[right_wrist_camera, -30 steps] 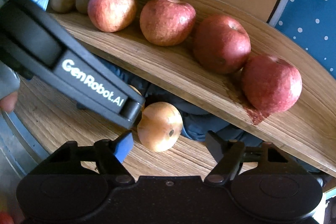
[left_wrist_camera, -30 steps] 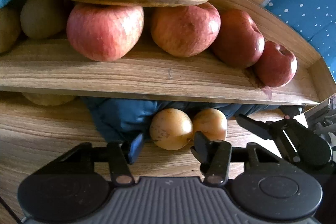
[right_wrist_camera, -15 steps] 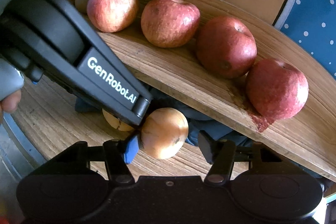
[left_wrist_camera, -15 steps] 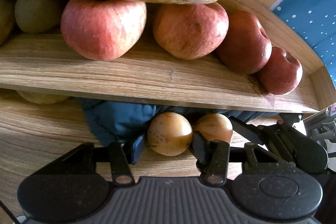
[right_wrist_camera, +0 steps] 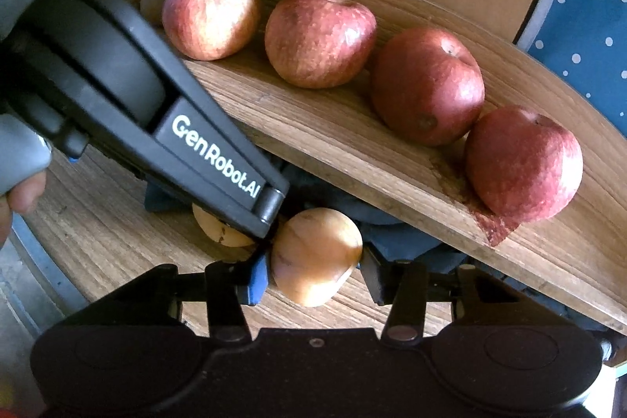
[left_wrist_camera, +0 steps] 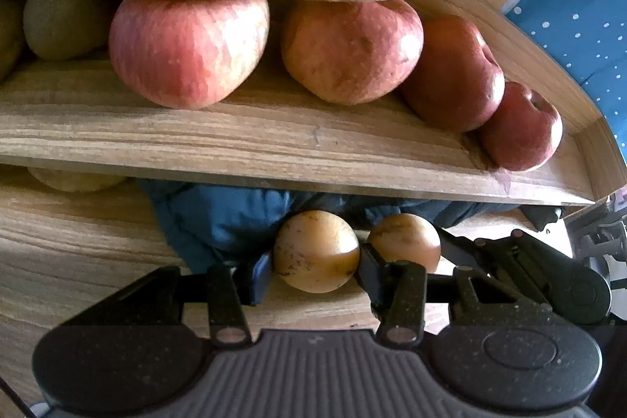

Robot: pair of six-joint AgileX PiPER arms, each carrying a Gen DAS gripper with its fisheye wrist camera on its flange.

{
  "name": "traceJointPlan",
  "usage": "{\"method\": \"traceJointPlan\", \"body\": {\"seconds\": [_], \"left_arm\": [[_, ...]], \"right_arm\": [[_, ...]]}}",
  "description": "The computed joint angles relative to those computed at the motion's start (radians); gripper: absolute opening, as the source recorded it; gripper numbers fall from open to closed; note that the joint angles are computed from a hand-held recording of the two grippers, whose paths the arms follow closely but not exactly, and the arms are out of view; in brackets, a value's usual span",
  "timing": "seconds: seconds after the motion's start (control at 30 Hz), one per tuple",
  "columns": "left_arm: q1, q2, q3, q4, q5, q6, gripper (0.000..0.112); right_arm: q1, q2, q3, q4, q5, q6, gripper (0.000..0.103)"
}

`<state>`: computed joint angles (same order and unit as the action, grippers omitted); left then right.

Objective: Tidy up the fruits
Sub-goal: 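Grasp a round pale pear with the left tool while the right tool grasps the other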

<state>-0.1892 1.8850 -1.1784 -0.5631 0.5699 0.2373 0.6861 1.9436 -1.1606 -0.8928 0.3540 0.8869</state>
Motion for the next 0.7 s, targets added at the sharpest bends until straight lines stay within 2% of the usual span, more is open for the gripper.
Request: {"method": "traceJointPlan", "body": {"seconds": [0.2,0.53,0.7], "left_arm": [[-0.008,-0.019,0.013,0.004,0.002,0.001,0.051],[-0.041,-0.078,0.044,0.042,-0.003,-0.039,0.051],[-0.017,-0.136,0.096,0.017,-0.011,0.004,0.051]], "right_arm": [[-0.003,-0.026,0.030,0.025,-0.012,0.002,0.049],[0.012,-0.099,0.110,-0.042,-0.008,0.112,0.049],[0.028,-0.144,0.147,-0.065,0.005,0.153,0.050]]}}
